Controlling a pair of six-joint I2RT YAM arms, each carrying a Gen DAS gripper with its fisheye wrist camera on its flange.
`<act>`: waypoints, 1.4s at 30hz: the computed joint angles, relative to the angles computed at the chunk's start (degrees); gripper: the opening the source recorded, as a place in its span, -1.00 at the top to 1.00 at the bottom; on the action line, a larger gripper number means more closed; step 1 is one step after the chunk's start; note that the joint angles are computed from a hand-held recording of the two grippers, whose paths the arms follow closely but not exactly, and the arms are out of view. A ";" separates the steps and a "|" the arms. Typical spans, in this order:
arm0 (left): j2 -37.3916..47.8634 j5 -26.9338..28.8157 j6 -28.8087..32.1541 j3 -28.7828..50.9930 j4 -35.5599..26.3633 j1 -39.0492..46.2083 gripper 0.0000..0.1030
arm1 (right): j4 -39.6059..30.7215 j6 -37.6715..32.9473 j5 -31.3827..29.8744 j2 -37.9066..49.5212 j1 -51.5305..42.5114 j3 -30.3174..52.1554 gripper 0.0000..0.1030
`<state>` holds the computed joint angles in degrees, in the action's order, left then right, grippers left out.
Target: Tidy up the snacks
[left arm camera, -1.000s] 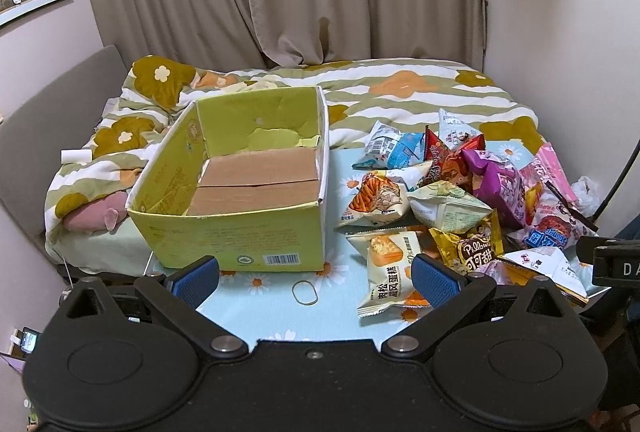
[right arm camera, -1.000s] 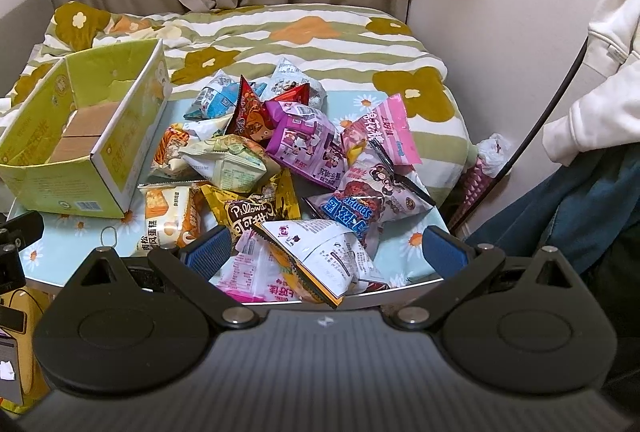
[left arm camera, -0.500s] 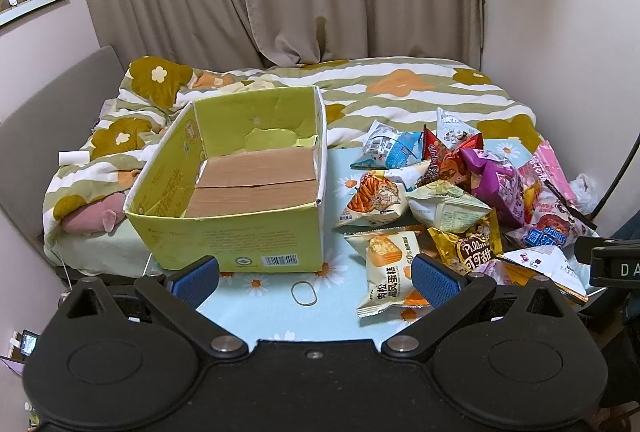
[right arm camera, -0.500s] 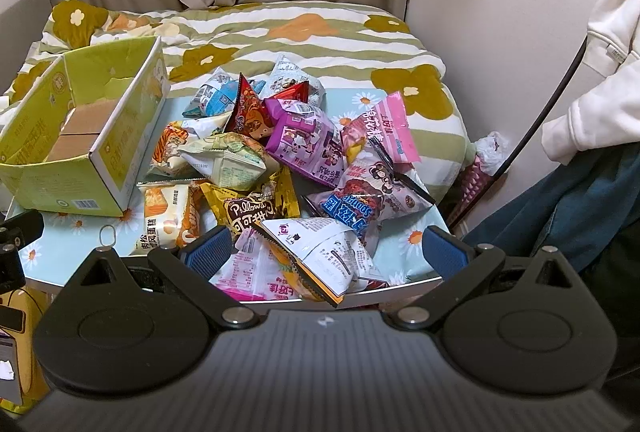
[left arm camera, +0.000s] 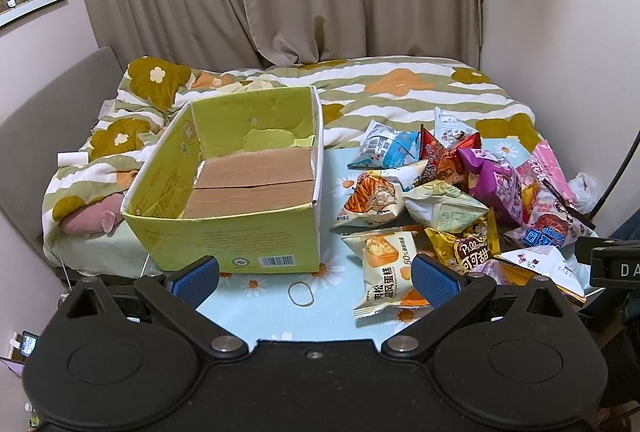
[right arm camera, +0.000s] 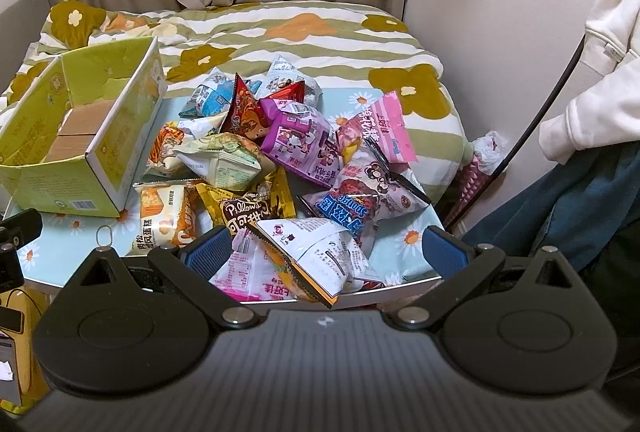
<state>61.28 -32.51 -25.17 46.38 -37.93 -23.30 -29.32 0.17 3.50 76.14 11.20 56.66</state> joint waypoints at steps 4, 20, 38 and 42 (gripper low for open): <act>0.43 -0.44 -0.13 0.27 -0.03 -0.49 -1.00 | 0.35 -0.10 -0.12 0.02 -0.12 -0.24 -1.00; 1.15 1.25 0.30 0.80 -0.06 0.28 -1.00 | 1.14 -0.36 0.10 0.10 -0.30 -0.71 -1.00; 26.11 18.68 13.39 4.09 19.10 11.39 -1.00 | 11.34 0.02 -4.94 13.32 -2.81 -2.51 -1.00; 33.24 20.83 13.54 6.31 22.44 12.24 -1.00 | 13.55 0.08 -4.32 18.74 -3.08 -1.65 -1.00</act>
